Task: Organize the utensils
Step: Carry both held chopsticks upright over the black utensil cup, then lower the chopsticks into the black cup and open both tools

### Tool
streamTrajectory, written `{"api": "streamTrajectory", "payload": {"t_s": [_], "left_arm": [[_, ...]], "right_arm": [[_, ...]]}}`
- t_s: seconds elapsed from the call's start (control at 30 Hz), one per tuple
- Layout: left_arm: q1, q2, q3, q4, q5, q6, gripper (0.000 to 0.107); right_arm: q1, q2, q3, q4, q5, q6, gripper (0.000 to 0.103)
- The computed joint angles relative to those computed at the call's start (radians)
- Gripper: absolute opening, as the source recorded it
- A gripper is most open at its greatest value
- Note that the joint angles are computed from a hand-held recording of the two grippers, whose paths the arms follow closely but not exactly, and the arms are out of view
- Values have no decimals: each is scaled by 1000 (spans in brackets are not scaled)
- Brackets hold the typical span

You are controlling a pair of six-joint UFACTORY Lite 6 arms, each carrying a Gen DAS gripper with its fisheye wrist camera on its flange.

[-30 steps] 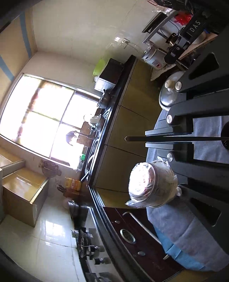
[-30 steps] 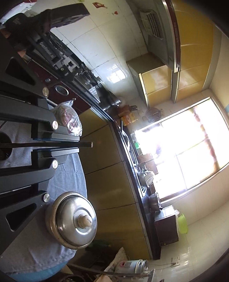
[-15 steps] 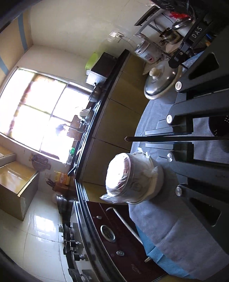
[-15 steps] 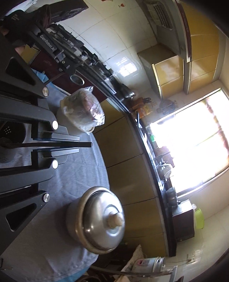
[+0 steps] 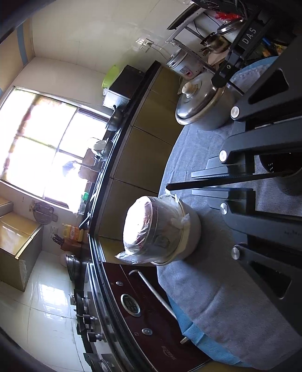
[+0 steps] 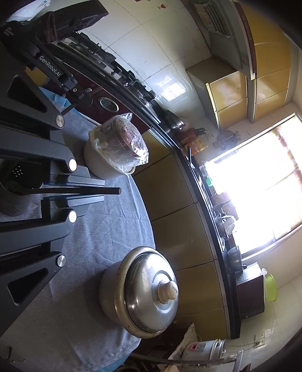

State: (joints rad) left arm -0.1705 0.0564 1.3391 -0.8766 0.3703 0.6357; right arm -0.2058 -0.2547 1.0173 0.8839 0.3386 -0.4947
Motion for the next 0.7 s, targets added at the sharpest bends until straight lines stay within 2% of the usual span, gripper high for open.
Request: {"api": "streamTrajectory", "payload": {"t_s": [0.27,0.33,0.37,0.4,0.43,0.53,0.63,0.67,0.7], "left_arm": [[-8,-23,-13,67,14,-48,9],[1,-37,-10,81,40,-62,24],[6,-49,-8,103,55,-82,44],[12,-72,-16,113,62,-89,56],[21,-100,-28,107,65,-82,57],[69,-172,-18,170,147,-129,59],[168,-256,-10,175,300,-124,61],[209,-289,-13,167,357,-110,63],[279,-341,-34,127,434,-56,66]], "right_arm": [[-6,-14,-18,11,11,2,6],[-31,-27,-20,58,44,-36,7],[-43,-34,-18,55,60,-26,8],[-55,-49,-15,34,82,4,10],[-74,-67,-14,41,112,-2,11],[-98,-148,-12,-62,172,102,21],[-150,-268,-15,-105,297,149,26],[-166,-315,-22,-117,334,166,33],[-185,-370,-31,-132,379,185,56]]}}
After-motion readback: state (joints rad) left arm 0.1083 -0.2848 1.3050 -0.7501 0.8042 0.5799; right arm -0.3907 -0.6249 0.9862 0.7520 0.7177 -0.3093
